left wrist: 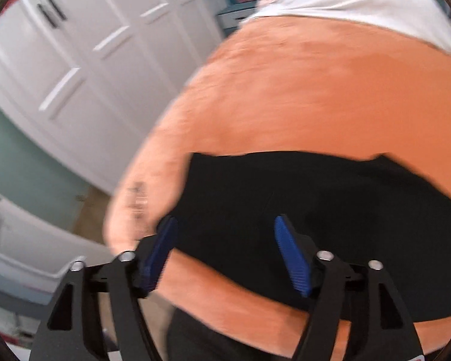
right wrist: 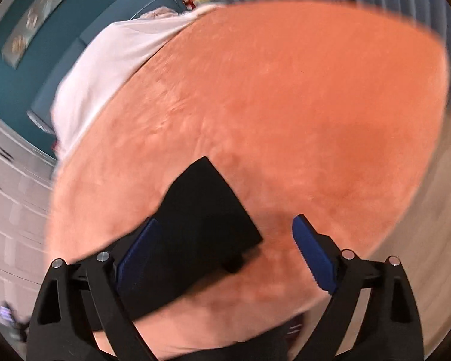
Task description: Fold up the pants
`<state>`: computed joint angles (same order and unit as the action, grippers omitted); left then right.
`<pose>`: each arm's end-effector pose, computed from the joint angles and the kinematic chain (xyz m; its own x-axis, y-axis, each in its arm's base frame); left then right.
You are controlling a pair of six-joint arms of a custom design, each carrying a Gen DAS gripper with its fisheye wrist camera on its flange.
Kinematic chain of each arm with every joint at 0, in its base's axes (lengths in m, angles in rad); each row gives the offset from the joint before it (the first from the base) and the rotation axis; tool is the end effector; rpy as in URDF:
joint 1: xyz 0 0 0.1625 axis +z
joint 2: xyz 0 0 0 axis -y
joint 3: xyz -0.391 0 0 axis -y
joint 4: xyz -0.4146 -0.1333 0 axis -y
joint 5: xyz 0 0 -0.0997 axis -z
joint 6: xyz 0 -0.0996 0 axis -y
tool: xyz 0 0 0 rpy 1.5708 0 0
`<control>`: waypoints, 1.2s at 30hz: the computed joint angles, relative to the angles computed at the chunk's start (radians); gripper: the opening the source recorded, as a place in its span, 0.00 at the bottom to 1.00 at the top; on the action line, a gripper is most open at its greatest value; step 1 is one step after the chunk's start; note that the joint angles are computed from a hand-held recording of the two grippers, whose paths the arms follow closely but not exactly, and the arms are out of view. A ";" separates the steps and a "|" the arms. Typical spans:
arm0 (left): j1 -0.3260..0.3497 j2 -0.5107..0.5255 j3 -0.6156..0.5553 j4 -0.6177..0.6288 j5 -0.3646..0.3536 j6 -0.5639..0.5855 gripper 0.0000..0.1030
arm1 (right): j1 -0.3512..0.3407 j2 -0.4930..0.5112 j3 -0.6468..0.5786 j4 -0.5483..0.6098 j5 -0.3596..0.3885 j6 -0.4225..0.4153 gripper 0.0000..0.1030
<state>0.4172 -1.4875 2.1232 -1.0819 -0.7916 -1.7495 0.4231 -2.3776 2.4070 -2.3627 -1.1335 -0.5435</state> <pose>-0.2333 -0.3257 0.1855 -0.4400 -0.3334 -0.8338 0.2165 0.8618 -0.4588 -0.1710 -0.2694 0.4244 -0.8876 0.4507 0.0951 0.2341 0.6192 -0.7496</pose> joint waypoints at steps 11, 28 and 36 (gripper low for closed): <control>0.002 0.316 -0.042 -0.531 -0.070 0.394 0.70 | 0.317 0.112 -0.005 -0.176 -0.122 -0.035 0.16; -0.021 0.521 -0.099 -0.664 -0.172 0.520 0.70 | 0.215 0.262 -0.108 -0.229 -0.211 -0.028 0.58; -0.031 0.556 -0.119 -0.610 -0.175 0.524 0.70 | 0.509 0.472 -0.030 -0.602 -0.609 -0.179 0.08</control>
